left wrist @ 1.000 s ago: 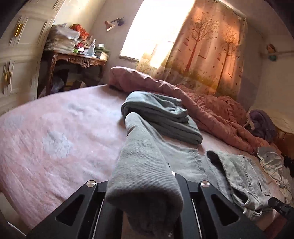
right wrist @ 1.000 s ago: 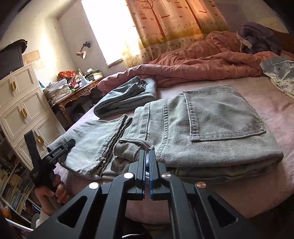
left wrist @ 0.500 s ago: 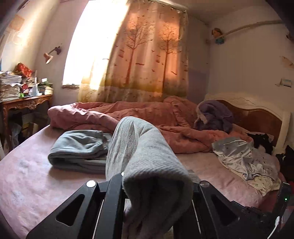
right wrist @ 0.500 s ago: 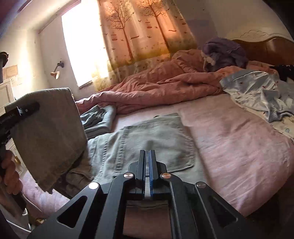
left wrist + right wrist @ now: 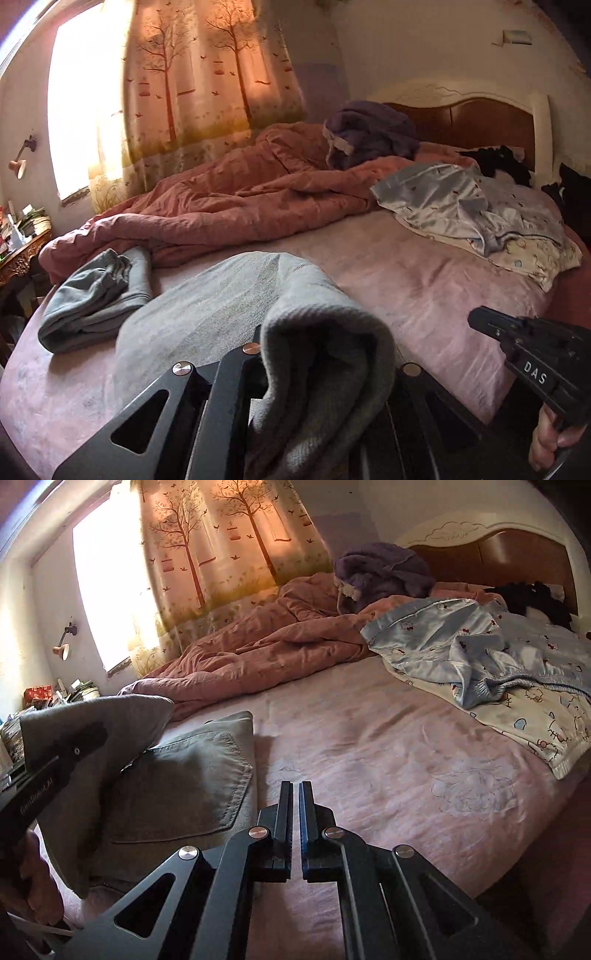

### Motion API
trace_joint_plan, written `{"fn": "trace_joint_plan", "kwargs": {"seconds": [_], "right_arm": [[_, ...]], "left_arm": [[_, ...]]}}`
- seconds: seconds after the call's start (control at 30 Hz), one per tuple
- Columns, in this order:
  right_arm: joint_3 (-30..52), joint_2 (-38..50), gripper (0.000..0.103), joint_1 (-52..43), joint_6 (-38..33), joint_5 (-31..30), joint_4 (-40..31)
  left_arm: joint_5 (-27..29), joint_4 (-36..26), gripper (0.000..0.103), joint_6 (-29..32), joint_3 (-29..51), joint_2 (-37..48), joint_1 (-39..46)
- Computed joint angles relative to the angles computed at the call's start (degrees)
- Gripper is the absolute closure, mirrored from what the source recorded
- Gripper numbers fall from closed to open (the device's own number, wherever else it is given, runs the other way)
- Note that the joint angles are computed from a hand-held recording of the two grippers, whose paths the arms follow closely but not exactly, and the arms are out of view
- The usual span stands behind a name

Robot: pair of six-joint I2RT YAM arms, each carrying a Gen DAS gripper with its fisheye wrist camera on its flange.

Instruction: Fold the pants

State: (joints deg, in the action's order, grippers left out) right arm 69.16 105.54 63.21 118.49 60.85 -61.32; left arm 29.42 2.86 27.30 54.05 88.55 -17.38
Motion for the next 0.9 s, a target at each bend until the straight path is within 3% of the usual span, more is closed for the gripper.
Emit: {"fn": "trace_joint_plan", "kwargs": {"seconds": [0.13, 0.2, 0.23, 0.3, 0.37, 0.43, 0.5, 0.57, 0.6, 0.7, 0.8, 0.9], "right_arm": [[-3.45, -2.03, 0.101, -0.42, -3.90, 1.32, 6.07], [-5.12, -3.05, 0.101, -0.53, -7.33, 1.94, 10.28], [-5.49, -3.31, 0.101, -0.48, -8.64, 2.14, 11.86], [-5.87, -3.66, 0.101, -0.22, -11.63, 2.60, 14.58], [-4.66, -3.03, 0.101, 0.21, -12.98, 3.17, 14.07], [-3.11, -2.34, 0.101, 0.55, -14.14, 3.79, 13.29], [-2.90, -2.79, 0.098, 0.66, -18.79, 4.23, 16.86], [-3.64, -3.72, 0.074, 0.76, -25.49, 4.49, 23.45], [-3.63, -3.73, 0.054, 0.82, -28.28, 4.86, 26.23], [-1.85, -2.52, 0.051, 0.74, -35.91, 4.78, 32.28], [-3.38, -2.60, 0.051, -0.53, -43.15, 0.53, 42.59], [-1.71, -0.74, 0.051, -0.83, -41.34, -0.78, 41.30]], "left_arm": [[-0.47, -3.59, 0.090, 4.16, -0.20, 1.63, -2.57], [0.75, -9.74, 0.076, 5.55, 2.89, 3.78, -2.83], [2.04, -11.41, 0.064, 6.04, 3.27, 3.60, -2.36], [4.29, -9.81, 0.054, 7.09, -0.15, -0.58, -0.68], [9.03, -10.23, 0.036, 9.25, -2.91, -5.81, 2.51], [14.69, -12.28, 0.036, 9.80, -3.71, -9.67, 7.16], [17.33, -12.75, 0.035, 8.69, -3.38, -11.99, 11.81], [17.10, -10.33, 0.033, 5.14, -2.97, -12.60, 15.44], [15.76, -9.22, 0.033, 3.57, -2.26, -11.98, 16.83], [10.06, -9.15, 0.034, 0.02, 2.17, -6.61, 19.67], [11.33, -20.31, 0.040, 0.81, 11.06, 2.56, 23.65], [14.77, -31.15, 0.048, 4.51, 16.47, 9.03, 28.38]]}}
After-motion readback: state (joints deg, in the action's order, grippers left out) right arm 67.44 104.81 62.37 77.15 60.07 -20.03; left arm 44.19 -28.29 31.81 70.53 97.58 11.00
